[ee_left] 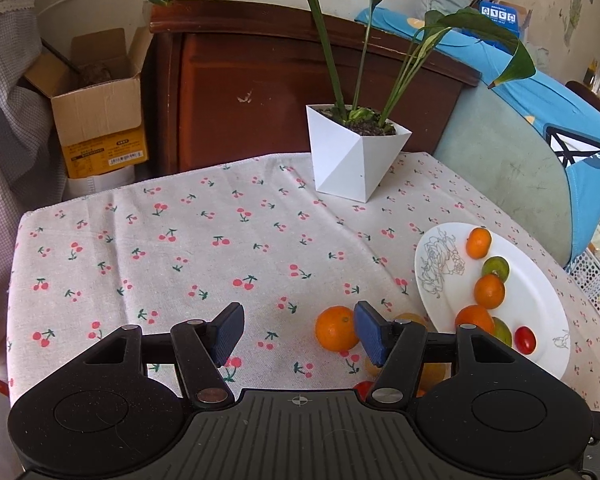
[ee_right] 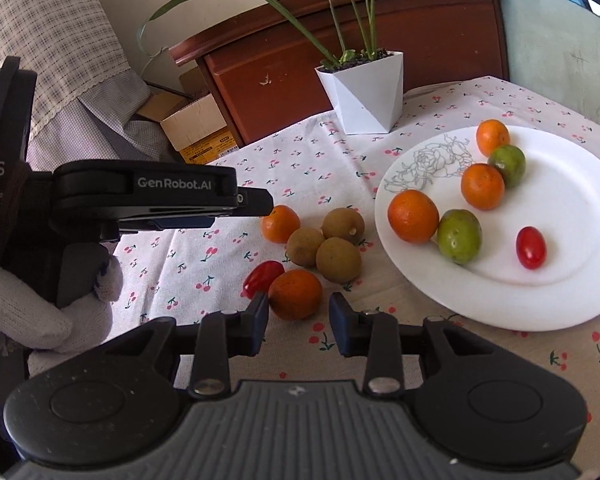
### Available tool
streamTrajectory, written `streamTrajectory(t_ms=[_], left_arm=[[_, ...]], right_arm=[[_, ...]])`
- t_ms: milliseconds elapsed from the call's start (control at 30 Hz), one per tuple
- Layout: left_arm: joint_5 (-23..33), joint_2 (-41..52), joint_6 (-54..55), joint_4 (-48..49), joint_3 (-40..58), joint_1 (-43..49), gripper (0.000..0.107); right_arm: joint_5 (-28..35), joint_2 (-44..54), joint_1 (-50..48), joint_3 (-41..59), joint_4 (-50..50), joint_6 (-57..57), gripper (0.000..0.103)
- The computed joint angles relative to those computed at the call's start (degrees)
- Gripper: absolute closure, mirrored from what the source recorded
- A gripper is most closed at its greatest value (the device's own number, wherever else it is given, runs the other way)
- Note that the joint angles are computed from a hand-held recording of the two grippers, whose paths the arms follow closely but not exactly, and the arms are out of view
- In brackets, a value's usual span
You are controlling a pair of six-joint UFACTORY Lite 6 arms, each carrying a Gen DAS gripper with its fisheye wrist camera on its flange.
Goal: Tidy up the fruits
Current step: 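Grasp a mandarin orange with the left gripper while the right grasps another orange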
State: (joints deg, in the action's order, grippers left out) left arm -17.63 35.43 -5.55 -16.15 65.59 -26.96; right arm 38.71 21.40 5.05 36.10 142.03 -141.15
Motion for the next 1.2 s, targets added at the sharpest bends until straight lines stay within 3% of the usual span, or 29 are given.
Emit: streamTrajectory(t_ms=[300, 700, 833, 1000, 1200], left_arm=[[-0.98, 4.14, -13.59, 11.72, 2.69, -0.11, 0.05], [-1.85, 5.38, -10.18, 8.86, 3.5, -0.89, 0.07], [-1.94, 5.66, -9.43, 8.27, 3.74, -0.98, 0.071], [-2.0, 6.25, -9.28, 8.48, 4.31, -1.4, 0.08], [-2.66, 4.99, -6.02, 5.12, 3.33, -2.03, 0.081]], right_arm=[[0.41, 0.73, 1.86, -0.03, 5.19, -6.08, 0.071], [1.44, 1.13, 1.76, -0.17, 5.74, -6.06, 0.071], [1.48, 0.99, 1.17, -0.18, 4.56, -4.64, 0.072], [1.23, 0.79, -0.07, 0.1, 1.74, -1.14, 0.072], [1.22, -0.56, -1.33, -0.68, 0.42, 0.63, 0.072]])
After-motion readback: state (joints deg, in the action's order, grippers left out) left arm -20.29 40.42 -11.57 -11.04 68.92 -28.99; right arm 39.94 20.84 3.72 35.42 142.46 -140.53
